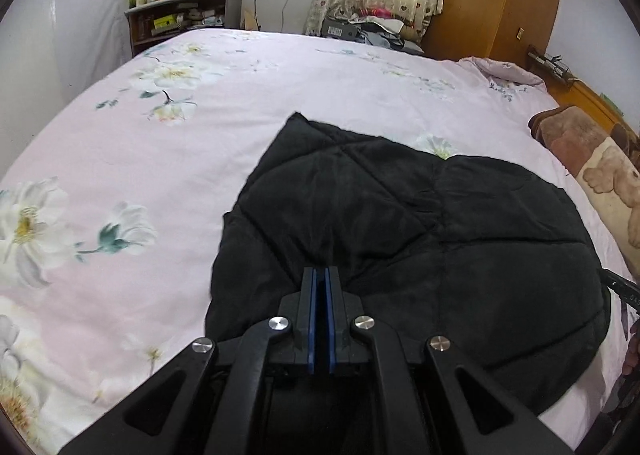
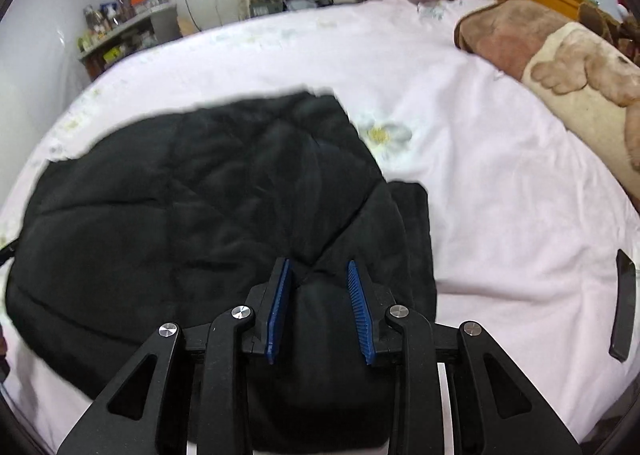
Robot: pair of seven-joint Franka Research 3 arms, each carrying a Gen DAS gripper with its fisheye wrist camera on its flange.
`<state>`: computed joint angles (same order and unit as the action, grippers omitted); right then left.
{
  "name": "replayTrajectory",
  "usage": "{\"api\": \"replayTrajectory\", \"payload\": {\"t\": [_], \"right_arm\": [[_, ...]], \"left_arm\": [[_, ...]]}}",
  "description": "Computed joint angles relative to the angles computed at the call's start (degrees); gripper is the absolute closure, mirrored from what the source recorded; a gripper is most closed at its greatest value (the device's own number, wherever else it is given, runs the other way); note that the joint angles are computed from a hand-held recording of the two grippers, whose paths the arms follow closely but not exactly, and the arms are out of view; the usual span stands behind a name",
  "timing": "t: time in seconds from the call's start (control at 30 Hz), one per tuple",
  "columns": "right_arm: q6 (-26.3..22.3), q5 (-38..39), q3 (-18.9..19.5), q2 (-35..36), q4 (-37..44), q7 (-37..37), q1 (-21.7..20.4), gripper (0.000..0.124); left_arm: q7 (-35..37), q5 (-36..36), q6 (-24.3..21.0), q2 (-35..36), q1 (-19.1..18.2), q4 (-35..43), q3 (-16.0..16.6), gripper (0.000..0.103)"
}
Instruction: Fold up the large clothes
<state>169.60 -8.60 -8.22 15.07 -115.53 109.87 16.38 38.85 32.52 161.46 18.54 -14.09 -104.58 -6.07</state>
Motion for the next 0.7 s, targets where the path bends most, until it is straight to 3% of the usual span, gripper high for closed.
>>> {"api": "replayTrajectory", "payload": {"t": [0.1,0.27,0.6,0.7], "right_arm": [[1.14,-3.02,-1.42,-2.37,-2.90,2.13,1.56,0.094],[-1.02,2.24,2.28,0.06,-2.19,-1.69,-1.88,0.094],[-1.72,3.72,1.56,1.72,-0.54,-3.47,-1.50,0.094],[-2.25,3.73,1.13,0.42,-1.08,-2.94,-1.06,0.094]], "left_arm": [[-0.75,-0.31,-0.25,-0.82,0.13,-1.51,-0.19,0.097],[-0.73,-0.99,-0.93,0.95,-0.14,-1.23,-0.20,0.097],[0.16,-1.97,-1.09,1.71,-0.08,-0.48,-0.55,0.097],[2.08,-5.19,0.84,-0.27,1.79,-2.74,-1.83,0.097]]}}
